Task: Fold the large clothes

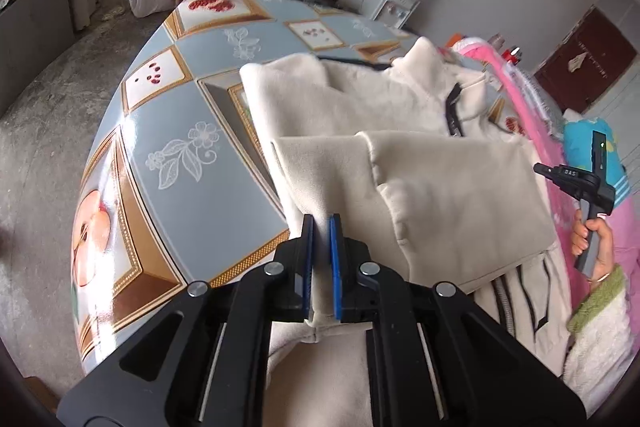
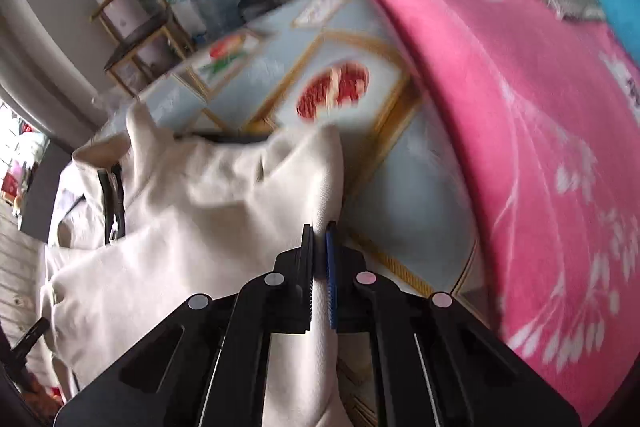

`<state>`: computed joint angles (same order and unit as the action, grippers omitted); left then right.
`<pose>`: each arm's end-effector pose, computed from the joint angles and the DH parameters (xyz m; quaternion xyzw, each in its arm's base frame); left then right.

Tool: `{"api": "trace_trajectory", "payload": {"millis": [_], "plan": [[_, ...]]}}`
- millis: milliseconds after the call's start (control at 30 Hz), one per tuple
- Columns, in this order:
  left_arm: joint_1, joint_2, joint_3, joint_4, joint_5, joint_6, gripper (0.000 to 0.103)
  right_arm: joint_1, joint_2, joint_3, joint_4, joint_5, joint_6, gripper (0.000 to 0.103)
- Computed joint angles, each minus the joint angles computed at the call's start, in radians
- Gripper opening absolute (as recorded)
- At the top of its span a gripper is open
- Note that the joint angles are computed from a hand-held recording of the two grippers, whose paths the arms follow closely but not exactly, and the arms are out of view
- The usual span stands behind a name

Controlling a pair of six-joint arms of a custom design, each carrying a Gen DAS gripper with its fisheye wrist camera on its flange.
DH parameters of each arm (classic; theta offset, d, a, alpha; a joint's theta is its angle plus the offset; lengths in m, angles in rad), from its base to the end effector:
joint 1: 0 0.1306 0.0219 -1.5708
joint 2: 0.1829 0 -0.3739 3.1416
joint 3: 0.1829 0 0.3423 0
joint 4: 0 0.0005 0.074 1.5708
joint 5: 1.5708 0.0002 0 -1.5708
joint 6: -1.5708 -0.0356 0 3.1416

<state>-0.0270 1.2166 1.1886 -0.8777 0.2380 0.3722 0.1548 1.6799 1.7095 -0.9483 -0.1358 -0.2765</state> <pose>0.3668 -0.0188 0.4039 -0.1230 0.9312 -0.1743 0.2955 0.5307 0.0872 0.4118 0.0358 0.9447 0.1312 0.2984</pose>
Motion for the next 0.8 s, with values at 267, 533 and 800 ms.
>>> {"api": "trace_trajectory", "payload": {"millis": [267,533,800], "plan": [[-0.013,0.027,-0.004,0.012,-0.022,-0.027,0.007,-0.027,0.01,-0.059,0.046,-0.007,-0.044,0.005],[0.003,-0.028,-0.008,0.033,-0.134,0.007,0.018,-0.014,-0.049,-0.061,0.025,0.095,-0.031,0.021],[-0.085,0.019,0.071,-0.004,-0.09,-0.067,0.039,0.103,-0.233,-0.23,0.07,-0.006,0.116,0.054]]}}
